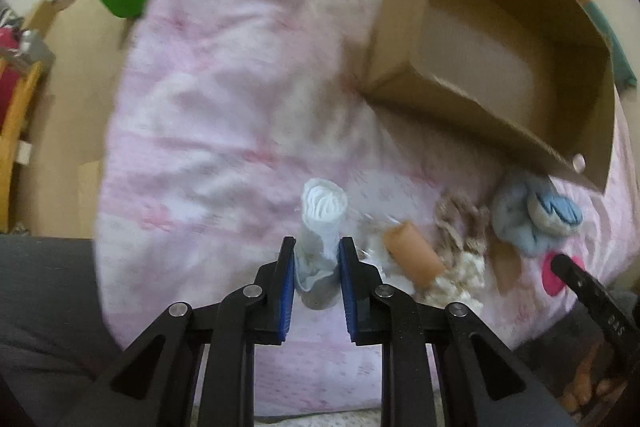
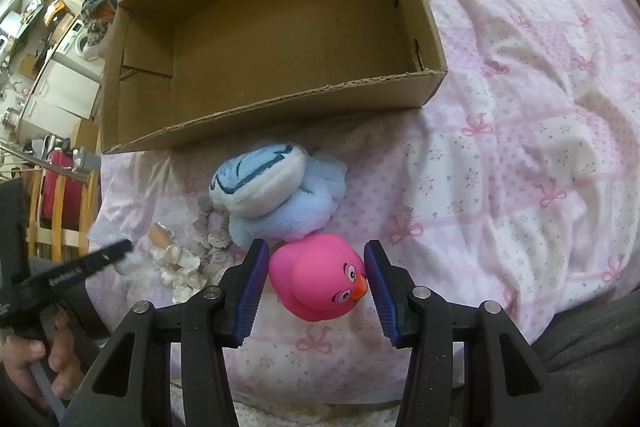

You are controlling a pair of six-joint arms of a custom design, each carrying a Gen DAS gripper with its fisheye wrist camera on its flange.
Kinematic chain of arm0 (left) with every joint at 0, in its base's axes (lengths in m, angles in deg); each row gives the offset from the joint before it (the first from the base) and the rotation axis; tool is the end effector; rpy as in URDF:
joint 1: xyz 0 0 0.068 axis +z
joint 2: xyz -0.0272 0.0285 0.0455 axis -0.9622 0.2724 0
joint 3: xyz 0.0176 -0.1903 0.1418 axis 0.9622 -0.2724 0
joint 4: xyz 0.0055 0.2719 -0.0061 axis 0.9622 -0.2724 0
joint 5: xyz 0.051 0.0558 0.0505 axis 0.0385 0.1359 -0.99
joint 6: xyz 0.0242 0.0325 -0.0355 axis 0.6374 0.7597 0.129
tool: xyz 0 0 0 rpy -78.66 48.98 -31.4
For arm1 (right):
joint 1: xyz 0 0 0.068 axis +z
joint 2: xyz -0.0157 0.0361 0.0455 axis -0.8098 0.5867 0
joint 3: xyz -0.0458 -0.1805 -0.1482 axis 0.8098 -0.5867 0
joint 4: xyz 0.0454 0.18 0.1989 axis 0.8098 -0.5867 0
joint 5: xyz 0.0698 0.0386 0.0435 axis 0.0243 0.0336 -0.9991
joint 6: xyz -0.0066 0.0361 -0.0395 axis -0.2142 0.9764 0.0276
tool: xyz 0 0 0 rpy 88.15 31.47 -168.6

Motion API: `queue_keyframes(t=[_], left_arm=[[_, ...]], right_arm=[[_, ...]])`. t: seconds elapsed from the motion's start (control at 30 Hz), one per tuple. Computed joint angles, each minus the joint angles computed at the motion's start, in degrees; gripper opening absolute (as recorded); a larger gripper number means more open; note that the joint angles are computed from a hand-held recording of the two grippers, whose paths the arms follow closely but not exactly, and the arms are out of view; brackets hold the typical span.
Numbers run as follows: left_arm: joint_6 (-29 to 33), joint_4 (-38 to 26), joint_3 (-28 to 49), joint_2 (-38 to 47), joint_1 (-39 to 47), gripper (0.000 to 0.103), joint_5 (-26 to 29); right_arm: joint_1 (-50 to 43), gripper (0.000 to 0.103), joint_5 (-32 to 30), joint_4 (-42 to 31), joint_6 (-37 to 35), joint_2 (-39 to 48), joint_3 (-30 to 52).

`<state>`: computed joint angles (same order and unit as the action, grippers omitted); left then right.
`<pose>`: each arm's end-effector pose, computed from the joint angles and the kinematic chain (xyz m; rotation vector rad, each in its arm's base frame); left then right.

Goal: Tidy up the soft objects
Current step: 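Grasp the white sock with the left gripper while the right gripper grasps the pink duck, then carry the white sock with the left gripper while the right gripper carries the duck over the box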

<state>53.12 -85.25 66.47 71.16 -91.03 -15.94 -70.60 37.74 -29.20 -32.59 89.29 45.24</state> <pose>0.3564 -0.1130 0.1923 0.6941 2.9190 -0.2245 0.1625 -0.0414 0.2048 1.0181 2.6215 0.3039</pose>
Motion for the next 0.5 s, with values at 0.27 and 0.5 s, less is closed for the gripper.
queue_keyframes(t=[0.27,0.5], left_arm=[[-0.28,1.35,-0.92,-2.59,-0.33,0.019,-2.35],[0.61,-1.98,-0.12,-5.21,0.26,0.019,0.69]], right_arm=[[0.90,0.052,-0.79,-1.43,-0.40,-2.83,0.33],[2.74,0.052,0.59,-6.74,-3.00,-4.15,5.69]])
